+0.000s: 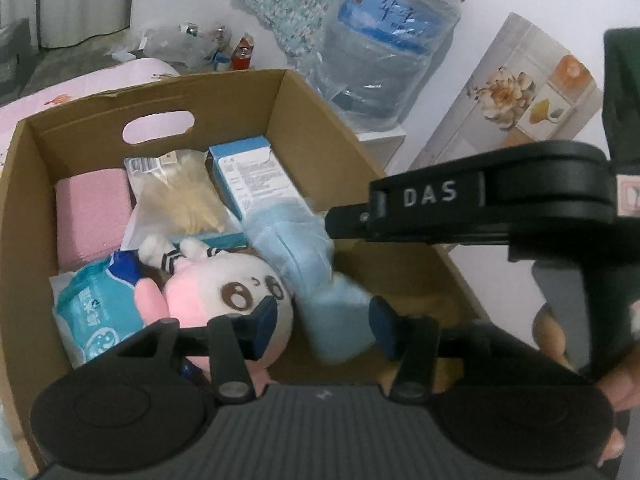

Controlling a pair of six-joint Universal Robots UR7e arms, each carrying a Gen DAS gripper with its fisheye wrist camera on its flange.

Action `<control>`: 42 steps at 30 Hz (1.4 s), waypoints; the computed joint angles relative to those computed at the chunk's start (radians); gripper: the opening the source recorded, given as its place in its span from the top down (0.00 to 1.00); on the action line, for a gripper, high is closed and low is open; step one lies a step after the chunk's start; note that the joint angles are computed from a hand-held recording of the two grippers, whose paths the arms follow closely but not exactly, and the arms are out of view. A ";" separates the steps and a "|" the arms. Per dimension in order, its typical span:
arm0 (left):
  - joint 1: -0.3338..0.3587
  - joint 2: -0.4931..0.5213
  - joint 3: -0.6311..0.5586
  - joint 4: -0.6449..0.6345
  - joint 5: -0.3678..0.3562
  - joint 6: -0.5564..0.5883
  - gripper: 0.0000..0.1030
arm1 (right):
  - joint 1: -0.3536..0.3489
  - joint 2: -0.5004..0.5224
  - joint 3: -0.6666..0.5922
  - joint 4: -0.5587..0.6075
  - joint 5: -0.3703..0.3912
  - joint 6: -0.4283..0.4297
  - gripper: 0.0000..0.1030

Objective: Organize soft objects
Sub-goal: 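Carry the blue towel into the cardboard box and release it, then move the right gripper to the orange-white striped sock and grasp it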

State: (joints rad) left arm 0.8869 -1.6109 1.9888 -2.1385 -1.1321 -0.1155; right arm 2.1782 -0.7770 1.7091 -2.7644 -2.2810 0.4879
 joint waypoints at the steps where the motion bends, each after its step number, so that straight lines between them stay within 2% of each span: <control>1: 0.000 -0.005 0.000 0.004 0.003 -0.001 0.49 | -0.001 0.001 0.005 -0.008 -0.002 -0.001 0.79; 4: -0.002 -0.022 -0.004 0.015 0.009 -0.006 0.48 | 0.007 0.000 0.013 -0.027 -0.006 0.000 0.79; 9: -0.016 -0.087 -0.012 0.044 0.027 0.003 0.41 | 0.039 -0.024 0.051 -0.113 0.024 0.001 0.78; 12: -0.031 -0.152 -0.014 0.074 0.041 0.020 0.34 | 0.062 -0.046 0.095 -0.213 0.080 0.014 0.68; 14: -0.039 -0.206 -0.012 0.094 0.058 0.035 0.31 | 0.070 -0.054 0.131 -0.291 0.138 0.033 0.52; 17: -0.056 -0.298 -0.016 0.146 0.106 0.027 0.30 | 0.080 -0.049 0.177 -0.397 0.219 0.083 0.49; 19: -0.072 -0.363 -0.018 0.178 0.150 0.026 0.30 | 0.089 -0.035 0.190 -0.445 0.256 0.109 0.49; 22: -0.109 -0.458 -0.013 0.226 0.258 0.027 0.28 | 0.110 0.005 0.181 -0.507 0.320 0.122 0.48; 26: -0.150 -0.585 -0.018 0.345 0.418 -0.025 0.27 | 0.154 0.071 0.117 -0.527 0.378 0.091 0.48; 29: -0.152 -0.666 -0.047 0.483 0.501 -0.107 0.27 | 0.189 0.128 0.043 -0.507 0.431 0.053 0.48; 33: -0.112 -0.729 -0.096 0.653 0.572 -0.215 0.27 | 0.226 0.219 -0.078 -0.458 0.498 -0.003 0.47; 35: -0.071 -0.747 -0.116 0.686 0.584 -0.240 0.27 | 0.241 0.268 -0.140 -0.428 0.522 -0.015 0.47; 38: 0.024 -0.758 -0.123 0.622 0.566 -0.213 0.27 | 0.245 0.346 -0.230 -0.380 0.576 -0.008 0.47; 42: 0.164 -0.753 -0.097 0.449 0.506 -0.079 0.28 | 0.243 0.462 -0.374 -0.274 0.647 0.019 0.47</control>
State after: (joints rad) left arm 1.0507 -2.3639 1.8916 -1.6898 -0.6261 -0.1943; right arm 2.4216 -0.3149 1.3352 -3.0382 -1.6345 0.5071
